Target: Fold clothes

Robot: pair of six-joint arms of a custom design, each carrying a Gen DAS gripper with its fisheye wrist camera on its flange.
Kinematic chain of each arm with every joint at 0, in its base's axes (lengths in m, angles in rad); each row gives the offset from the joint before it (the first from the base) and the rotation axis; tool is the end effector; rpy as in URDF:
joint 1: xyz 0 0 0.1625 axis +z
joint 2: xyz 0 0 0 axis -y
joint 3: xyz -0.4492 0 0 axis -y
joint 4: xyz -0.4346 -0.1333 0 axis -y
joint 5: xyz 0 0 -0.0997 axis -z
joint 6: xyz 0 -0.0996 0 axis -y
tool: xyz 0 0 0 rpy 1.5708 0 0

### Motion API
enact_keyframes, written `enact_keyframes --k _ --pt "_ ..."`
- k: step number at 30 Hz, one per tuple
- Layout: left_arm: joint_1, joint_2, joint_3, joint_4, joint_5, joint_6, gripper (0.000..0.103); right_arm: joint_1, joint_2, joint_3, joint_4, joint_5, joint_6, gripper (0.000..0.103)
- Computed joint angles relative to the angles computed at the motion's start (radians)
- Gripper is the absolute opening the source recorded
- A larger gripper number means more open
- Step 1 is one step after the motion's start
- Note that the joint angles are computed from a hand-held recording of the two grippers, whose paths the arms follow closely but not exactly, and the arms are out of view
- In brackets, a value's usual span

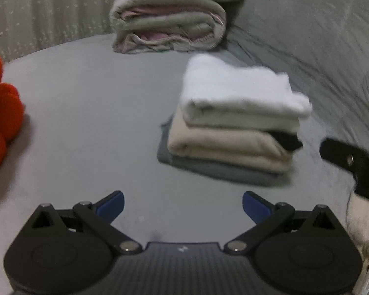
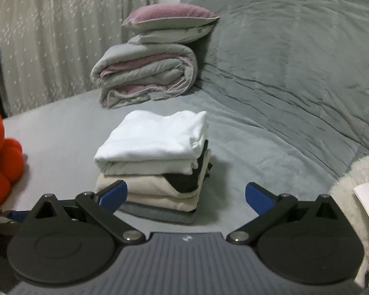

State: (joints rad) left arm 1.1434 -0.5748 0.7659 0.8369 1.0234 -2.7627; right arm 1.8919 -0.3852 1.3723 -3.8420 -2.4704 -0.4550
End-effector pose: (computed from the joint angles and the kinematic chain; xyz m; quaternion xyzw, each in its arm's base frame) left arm -0.1475 -0.7704 0.1998 0.2972 0.8816 -0.2643 0.2541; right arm 0.2871 -0.6880 0.0468 0.0319 -0.7661 0.5148 0.3835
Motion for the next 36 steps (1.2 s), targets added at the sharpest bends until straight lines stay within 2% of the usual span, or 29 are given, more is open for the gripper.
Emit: enact_keyframes --k 4,17,29,36 --pt "-0.018 -0.024 0.063 -0.050 -0.041 0.052 0.102 0.003 0.025 -0.030 -0.033 -0.044 -0.040 0.103" --pt "-0.017 -0.037 0.075 -0.045 0.003 0.029 0.102 -0.005 0.030 -0.040 -0.086 -0.084 -0.062 0.103" --pt "-0.013 -0.036 0.067 -0.041 0.010 0.018 0.102 -0.003 0.034 -0.046 -0.065 -0.086 -0.068 0.103" --pt "-0.008 -0.040 0.061 -0.034 0.039 0.023 0.102 -0.004 0.035 -0.049 -0.077 -0.080 -0.074 0.103"
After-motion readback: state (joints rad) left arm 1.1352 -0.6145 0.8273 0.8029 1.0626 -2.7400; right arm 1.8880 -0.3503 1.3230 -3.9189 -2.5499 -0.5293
